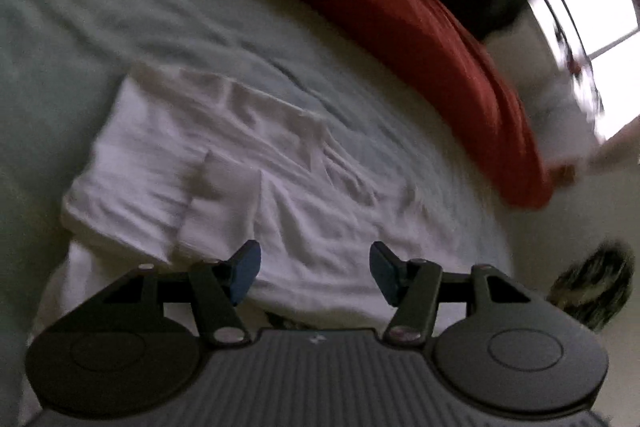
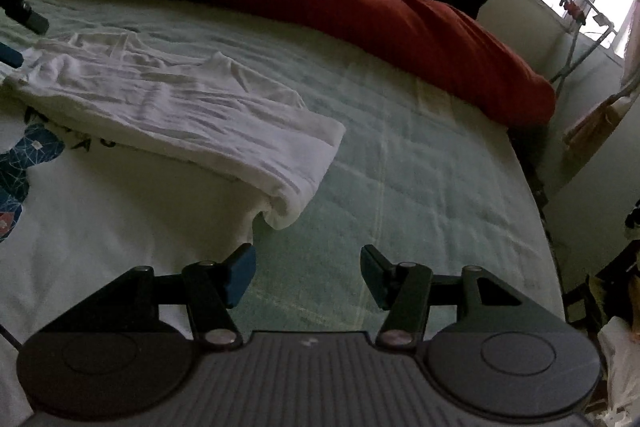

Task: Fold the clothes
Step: 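Open the right gripper and withdraw it from the folded shirt, then grasp the hem of the folded shirt with the left gripper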

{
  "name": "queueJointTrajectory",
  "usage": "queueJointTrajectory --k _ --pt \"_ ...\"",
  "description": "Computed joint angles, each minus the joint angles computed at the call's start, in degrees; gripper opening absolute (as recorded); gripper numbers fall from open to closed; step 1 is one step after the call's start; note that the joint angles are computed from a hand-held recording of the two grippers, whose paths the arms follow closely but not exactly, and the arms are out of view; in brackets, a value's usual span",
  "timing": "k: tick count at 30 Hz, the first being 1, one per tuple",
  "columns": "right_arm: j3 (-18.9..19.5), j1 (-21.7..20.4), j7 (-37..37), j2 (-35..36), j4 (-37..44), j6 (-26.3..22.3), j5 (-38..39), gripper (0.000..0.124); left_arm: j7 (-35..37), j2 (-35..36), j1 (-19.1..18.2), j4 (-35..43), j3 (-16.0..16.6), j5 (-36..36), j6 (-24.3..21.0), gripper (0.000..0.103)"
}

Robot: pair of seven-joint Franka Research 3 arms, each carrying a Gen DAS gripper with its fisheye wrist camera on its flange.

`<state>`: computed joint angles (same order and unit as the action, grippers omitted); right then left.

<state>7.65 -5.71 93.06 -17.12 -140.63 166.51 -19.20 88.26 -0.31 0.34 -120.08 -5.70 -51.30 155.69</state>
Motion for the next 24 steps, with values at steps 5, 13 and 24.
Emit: queueJointTrajectory --k 5,13,24 --pt "-0.4 0.7 -1.2 1.1 0.8 0.9 0.6 0.062 -4.5 -1.6 -0.6 -4.0 -0.1 -5.6 2.1 0.059" --pt "0.1 1.2 -1.6 1.6 1.7 1.6 0.1 0.062 -1.5 0.5 -1.0 -3.7 -0.1 -12.4 5.1 0.061" --pt "2.1 0.8 1.4 1.7 2.2 1.5 -4.1 0.062 8.5 0.5 -0.7 -2.6 -0.6 -25.7 6.5 0.062"
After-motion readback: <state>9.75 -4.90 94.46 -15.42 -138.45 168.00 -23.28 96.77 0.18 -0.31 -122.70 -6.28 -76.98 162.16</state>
